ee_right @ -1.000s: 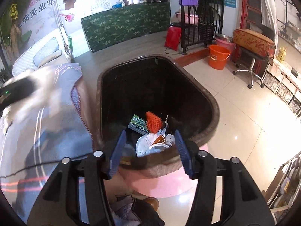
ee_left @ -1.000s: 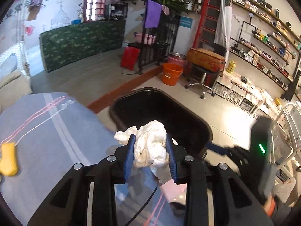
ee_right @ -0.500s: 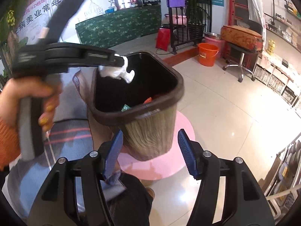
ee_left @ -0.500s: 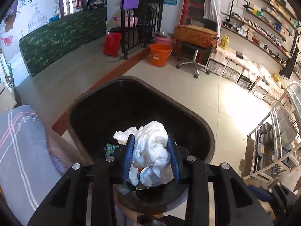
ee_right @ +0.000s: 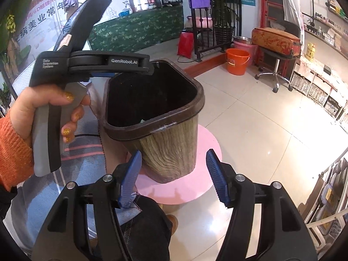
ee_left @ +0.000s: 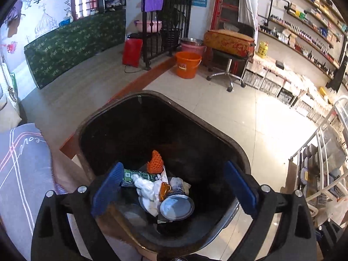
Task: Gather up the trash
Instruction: 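Grasp the white paper napkin on the table with the left tool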
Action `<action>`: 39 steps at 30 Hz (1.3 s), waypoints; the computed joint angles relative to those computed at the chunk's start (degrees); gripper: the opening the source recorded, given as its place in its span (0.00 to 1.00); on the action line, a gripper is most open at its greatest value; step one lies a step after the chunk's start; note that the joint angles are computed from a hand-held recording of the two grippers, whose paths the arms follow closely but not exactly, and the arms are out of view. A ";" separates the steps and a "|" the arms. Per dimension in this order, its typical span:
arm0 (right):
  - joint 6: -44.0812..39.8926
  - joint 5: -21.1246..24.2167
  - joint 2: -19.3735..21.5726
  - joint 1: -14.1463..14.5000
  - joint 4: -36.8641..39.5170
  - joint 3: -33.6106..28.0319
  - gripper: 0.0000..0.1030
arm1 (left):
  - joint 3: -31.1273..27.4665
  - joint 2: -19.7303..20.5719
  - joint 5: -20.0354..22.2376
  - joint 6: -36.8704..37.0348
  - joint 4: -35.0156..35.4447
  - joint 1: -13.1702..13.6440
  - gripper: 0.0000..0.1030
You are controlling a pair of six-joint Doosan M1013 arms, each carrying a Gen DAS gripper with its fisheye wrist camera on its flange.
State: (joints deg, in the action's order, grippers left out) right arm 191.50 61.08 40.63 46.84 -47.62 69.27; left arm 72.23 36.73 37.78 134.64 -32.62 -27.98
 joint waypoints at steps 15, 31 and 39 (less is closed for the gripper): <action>-9.22 -2.53 3.66 -0.54 -0.22 -9.17 0.75 | 7.32 -6.94 -4.19 -3.94 2.10 9.01 0.95; -29.92 -4.92 12.83 0.05 7.68 -28.31 0.78 | 8.13 -5.64 -8.35 -34.25 32.90 21.61 0.91; -36.02 -2.01 16.45 0.19 11.86 -36.21 0.79 | 3.27 -1.86 -4.78 -28.78 27.99 22.68 0.51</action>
State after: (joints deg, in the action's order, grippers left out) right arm 155.47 59.06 57.08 47.03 -35.76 33.07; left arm 75.50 34.87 33.00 105.86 -4.63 -5.30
